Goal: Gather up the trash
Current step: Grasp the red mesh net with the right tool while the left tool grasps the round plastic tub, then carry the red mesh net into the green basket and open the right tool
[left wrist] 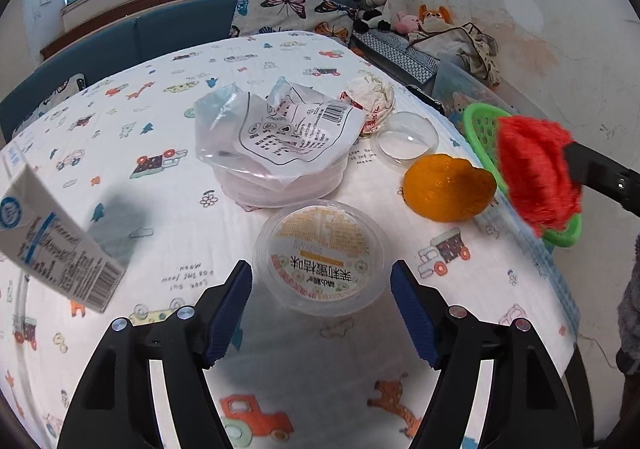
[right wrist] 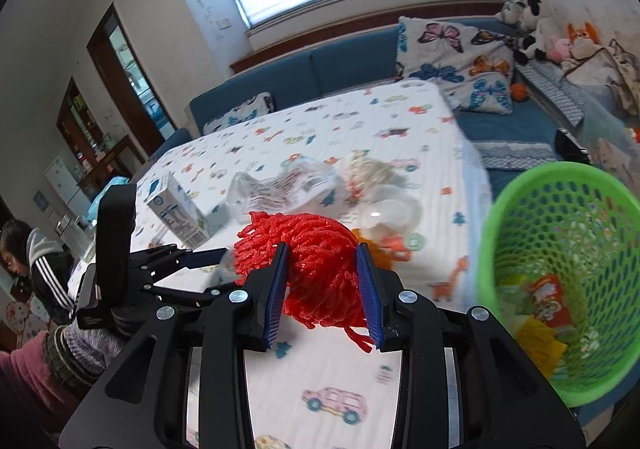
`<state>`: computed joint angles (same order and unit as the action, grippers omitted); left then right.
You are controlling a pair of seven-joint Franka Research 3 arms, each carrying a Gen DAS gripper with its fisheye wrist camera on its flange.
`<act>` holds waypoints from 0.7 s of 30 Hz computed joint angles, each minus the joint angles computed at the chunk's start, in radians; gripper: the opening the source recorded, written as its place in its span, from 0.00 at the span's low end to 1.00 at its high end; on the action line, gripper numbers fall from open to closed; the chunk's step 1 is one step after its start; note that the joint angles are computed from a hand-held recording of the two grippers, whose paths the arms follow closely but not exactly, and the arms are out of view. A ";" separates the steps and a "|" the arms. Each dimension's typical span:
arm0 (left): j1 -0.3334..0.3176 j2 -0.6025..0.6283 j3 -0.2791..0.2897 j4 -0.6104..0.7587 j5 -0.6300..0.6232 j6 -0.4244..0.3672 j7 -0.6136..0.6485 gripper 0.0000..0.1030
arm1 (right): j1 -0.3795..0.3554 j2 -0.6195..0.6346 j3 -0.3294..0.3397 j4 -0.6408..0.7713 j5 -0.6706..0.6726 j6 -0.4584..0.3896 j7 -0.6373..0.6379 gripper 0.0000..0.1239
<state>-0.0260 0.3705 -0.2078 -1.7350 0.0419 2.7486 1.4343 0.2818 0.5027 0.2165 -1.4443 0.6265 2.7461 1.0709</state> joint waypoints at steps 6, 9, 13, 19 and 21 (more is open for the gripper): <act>-0.003 0.031 -0.006 0.038 -0.001 -0.016 -0.004 0.67 | -0.014 -0.038 -0.026 -0.062 0.000 0.042 0.037 0.28; -0.006 0.035 -0.008 0.043 -0.002 -0.017 -0.001 0.67 | -0.024 -0.053 -0.034 -0.089 -0.003 0.053 0.051 0.28; -0.020 0.048 0.008 0.061 0.022 -0.025 -0.027 0.67 | -0.034 -0.060 -0.042 -0.110 -0.010 0.065 0.071 0.28; -0.021 0.053 0.009 0.063 0.038 -0.019 -0.042 0.61 | -0.044 -0.067 -0.056 -0.132 -0.026 0.082 0.106 0.28; -0.018 0.045 0.004 0.050 0.037 -0.008 -0.037 0.60 | -0.047 -0.069 -0.059 -0.138 -0.032 0.086 0.116 0.28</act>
<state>-0.0439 0.4154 -0.2039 -1.6851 0.0792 2.7407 1.3969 0.2351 0.4336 0.1574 -1.5822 0.5941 2.8320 1.1872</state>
